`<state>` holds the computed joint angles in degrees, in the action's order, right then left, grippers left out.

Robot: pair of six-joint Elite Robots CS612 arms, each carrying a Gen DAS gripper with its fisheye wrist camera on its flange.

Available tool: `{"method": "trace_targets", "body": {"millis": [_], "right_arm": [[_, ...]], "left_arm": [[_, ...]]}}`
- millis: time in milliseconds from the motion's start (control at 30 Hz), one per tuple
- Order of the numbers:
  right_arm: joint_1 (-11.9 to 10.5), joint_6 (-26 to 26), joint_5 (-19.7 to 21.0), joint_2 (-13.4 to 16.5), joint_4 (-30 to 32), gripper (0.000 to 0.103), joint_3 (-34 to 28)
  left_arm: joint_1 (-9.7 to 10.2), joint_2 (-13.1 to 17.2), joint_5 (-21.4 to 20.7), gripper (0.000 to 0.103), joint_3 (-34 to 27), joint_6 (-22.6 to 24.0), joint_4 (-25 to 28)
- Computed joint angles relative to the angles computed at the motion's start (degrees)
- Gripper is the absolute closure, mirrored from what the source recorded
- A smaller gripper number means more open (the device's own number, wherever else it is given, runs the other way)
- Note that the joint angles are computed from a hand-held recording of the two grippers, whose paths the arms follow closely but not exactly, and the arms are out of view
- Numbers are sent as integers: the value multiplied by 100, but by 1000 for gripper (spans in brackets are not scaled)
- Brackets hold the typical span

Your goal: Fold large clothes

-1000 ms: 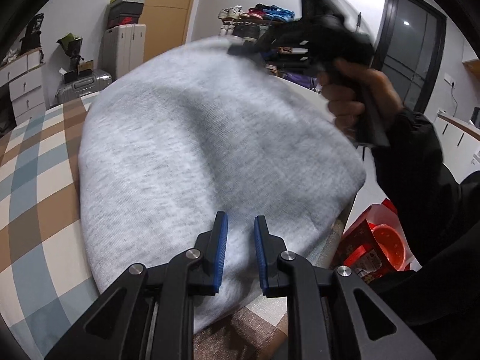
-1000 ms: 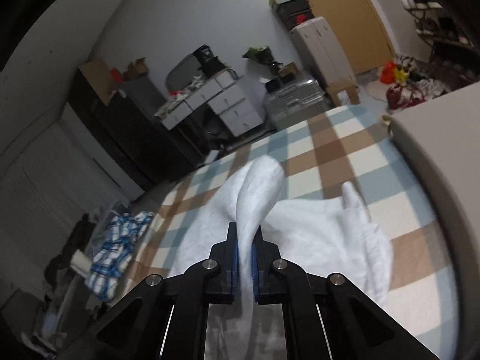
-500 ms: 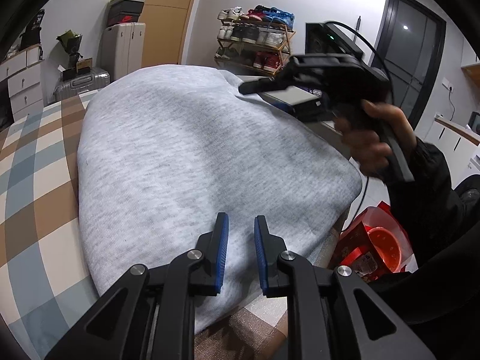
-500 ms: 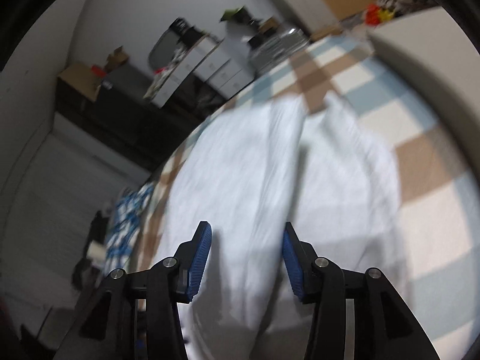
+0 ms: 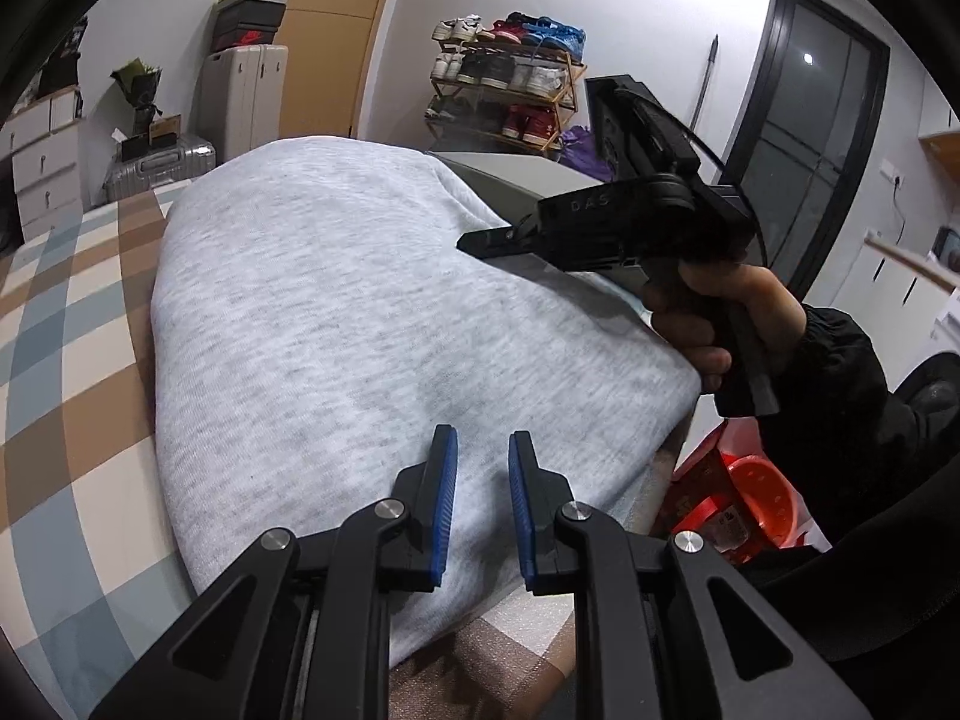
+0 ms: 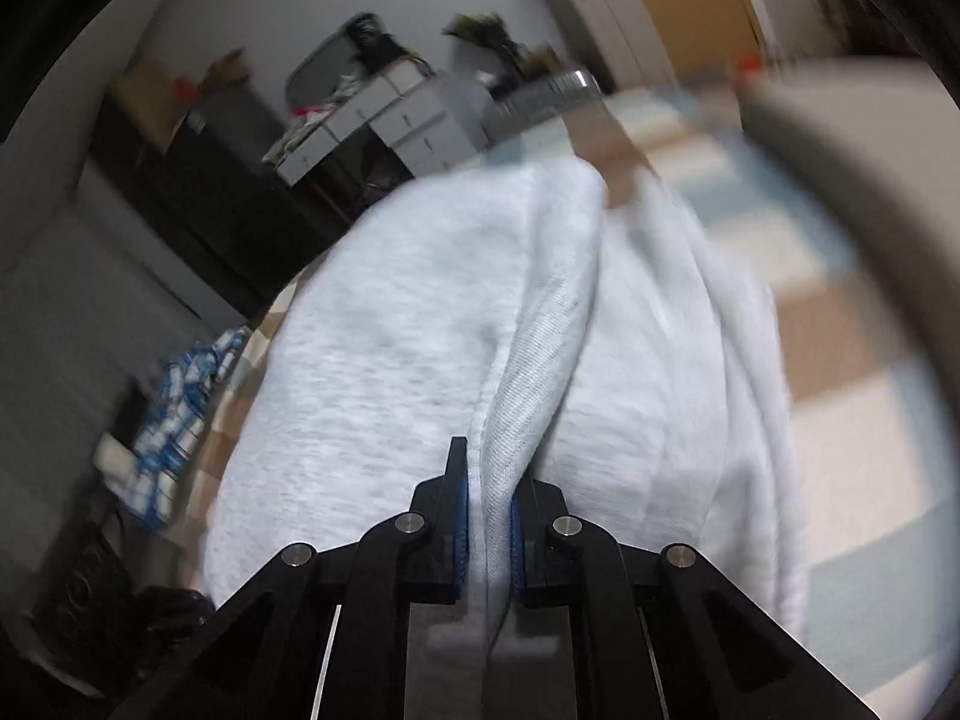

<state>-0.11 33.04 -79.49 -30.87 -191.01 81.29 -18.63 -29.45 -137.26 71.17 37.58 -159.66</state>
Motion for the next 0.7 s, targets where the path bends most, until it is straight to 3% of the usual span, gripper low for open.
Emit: {"method": "trace_targets", "body": {"millis": [100,233,300,367,467,533,567,633,700], "right_arm": [[171,-227,-712,-172,289,82,31],[476,-761,-1655,-367,232,80,53],[572,-1025,-1714,-352,115,73,-48],[635,-1316,-1645,-280,137,50,-177],[714,-1509,-2100,-210,472,49,-338],[653,-1099,-2180,-214,665,52,-293],[600,-839,-2217,-208,898,59,-279],[450,-512,-1863,-199,925,67,-148],[338,-376,-1589,-141,834,68,-69]], "left_arm": [[6,-5,1,91,-16,-23,86],[15,14,-48,91,-50,-60,119],[13,15,-37,91,-49,-90,103],[14,13,-45,91,-57,-102,142],[16,11,-59,91,-68,-65,196],[11,1,-35,91,-54,-62,191],[8,-2,-25,91,-54,-68,192],[9,9,-49,91,-79,-59,219],[13,22,-94,91,-83,-38,195]]}}
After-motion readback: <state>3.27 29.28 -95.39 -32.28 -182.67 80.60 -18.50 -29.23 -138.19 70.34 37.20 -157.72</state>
